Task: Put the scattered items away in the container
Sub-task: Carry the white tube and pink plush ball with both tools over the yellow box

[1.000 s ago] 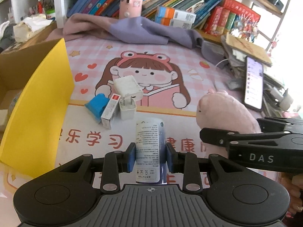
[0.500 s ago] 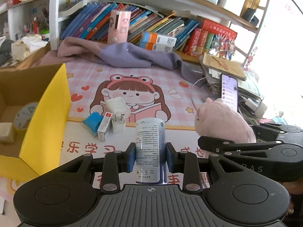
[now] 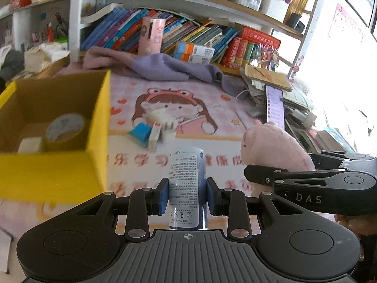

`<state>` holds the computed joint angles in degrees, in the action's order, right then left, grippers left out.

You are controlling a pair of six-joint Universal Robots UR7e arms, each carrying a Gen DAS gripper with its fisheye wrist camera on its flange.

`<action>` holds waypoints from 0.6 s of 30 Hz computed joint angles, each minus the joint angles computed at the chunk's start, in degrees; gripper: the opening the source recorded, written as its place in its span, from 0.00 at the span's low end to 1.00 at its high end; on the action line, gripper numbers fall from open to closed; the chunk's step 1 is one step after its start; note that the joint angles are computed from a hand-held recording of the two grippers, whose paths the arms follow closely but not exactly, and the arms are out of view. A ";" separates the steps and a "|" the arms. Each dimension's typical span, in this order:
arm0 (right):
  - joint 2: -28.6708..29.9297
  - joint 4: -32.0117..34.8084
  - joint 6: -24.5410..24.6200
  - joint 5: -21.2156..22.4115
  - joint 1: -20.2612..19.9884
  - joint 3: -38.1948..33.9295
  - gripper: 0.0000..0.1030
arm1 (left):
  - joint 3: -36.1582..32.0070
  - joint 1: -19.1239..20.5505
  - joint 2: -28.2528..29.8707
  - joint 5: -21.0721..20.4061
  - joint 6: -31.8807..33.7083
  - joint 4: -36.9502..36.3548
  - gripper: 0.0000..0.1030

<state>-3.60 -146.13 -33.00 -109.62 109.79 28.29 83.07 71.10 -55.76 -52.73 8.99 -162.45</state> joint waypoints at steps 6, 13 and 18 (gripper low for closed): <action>-5.93 -7.63 2.57 -2.96 2.19 15.47 0.59 | 8.13 0.45 -6.85 -0.94 -0.59 -1.10 0.30; -9.23 -14.50 4.62 -3.69 4.59 26.78 0.59 | 15.03 1.23 -13.46 -1.30 -0.25 -1.82 0.30; -9.65 -16.14 5.41 -3.62 6.16 29.91 0.59 | 17.67 1.79 -16.77 -1.19 -0.33 -1.68 0.30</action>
<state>-13.25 -162.26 -27.59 -113.24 115.94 58.21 100.74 72.90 -72.53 -53.92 8.66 -164.13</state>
